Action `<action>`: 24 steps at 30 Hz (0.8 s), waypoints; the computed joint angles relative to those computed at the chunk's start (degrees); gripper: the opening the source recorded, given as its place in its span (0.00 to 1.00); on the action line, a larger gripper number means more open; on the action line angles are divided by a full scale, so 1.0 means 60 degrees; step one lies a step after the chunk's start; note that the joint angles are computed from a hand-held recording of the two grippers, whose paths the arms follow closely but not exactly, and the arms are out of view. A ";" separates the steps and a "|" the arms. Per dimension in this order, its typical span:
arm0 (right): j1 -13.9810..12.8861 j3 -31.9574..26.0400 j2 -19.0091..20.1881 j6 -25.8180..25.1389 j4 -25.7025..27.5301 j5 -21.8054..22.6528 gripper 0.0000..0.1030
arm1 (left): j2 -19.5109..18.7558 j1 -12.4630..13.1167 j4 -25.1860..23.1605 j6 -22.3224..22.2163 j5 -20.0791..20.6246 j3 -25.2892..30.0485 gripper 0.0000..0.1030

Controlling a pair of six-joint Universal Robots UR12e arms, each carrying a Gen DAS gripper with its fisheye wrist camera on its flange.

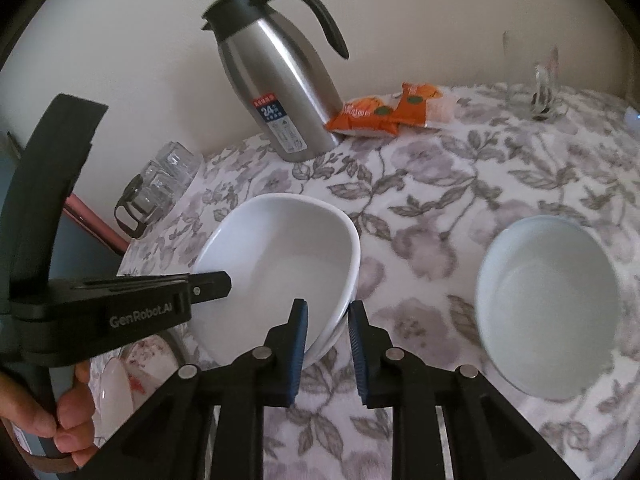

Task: Organize plates and bowls
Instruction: 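Lift and carry the white square bowl over the basin with both grippers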

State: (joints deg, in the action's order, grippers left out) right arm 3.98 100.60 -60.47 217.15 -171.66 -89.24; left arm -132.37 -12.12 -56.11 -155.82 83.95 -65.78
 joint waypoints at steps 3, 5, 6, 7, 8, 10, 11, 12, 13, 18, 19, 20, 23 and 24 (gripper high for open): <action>0.0046 0.0191 -0.0227 -0.0051 0.0042 -0.0104 0.22 | 0.0323 0.0024 0.0354 -0.0102 -0.0173 -0.0450 0.07; 0.0109 0.0337 -0.0417 -0.0149 0.0170 -0.0267 0.22 | 0.0585 0.0043 0.0618 -0.0220 -0.0312 -0.0842 0.07; 0.0148 0.0404 -0.0503 -0.0195 0.0256 -0.0387 0.22 | 0.0648 0.0061 0.0625 -0.0285 -0.0418 -0.0929 0.07; 0.0177 0.0474 -0.0575 -0.0192 0.0286 -0.0472 0.22 | 0.0749 0.0090 0.0643 -0.0357 -0.0582 -0.1070 0.07; 0.0198 0.0585 -0.0673 -0.0164 0.0298 -0.0518 0.22 | 0.0885 0.0131 0.0707 -0.0434 -0.0808 -0.1266 0.07; 0.0224 0.0803 -0.0840 -0.0143 0.0213 -0.0549 0.22 | 0.1108 0.0147 0.0973 -0.0438 -0.0917 -0.1639 0.07; 0.0242 0.0868 -0.0893 -0.0142 0.0201 -0.0599 0.22 | 0.1225 0.0153 0.1156 -0.0428 -0.0975 -0.1849 0.07; 0.0291 0.0964 -0.0991 -0.0149 0.0242 -0.0754 0.22 | 0.1335 0.0163 0.1317 -0.0418 -0.1056 -0.2045 0.07; 0.0324 0.1024 -0.1050 -0.0135 0.0262 -0.0839 0.22 | 0.1423 0.0176 0.1476 -0.0442 -0.1124 -0.2210 0.07; 0.0444 0.1373 -0.1340 -0.0063 0.0335 -0.1122 0.22 | 0.1932 0.0233 0.2436 -0.0486 -0.1378 -0.3236 0.08; 0.0454 0.1446 -0.1387 -0.0030 0.0309 -0.1140 0.22 | 0.1975 0.0249 0.2498 -0.0510 -0.1438 -0.3334 0.08; 0.0462 0.1499 -0.1421 -0.0006 0.0274 -0.1155 0.22 | 0.2050 0.0293 0.2583 -0.0600 -0.1590 -0.3499 0.08; 0.0505 0.1697 -0.1564 0.0058 0.0201 -0.1245 0.22 | 0.2170 0.0403 0.2641 -0.0866 -0.1985 -0.3791 0.08; 0.0526 0.1748 -0.1604 0.0079 0.0194 -0.1310 0.22 | 0.2209 0.0430 0.2684 -0.0942 -0.2099 -0.3895 0.08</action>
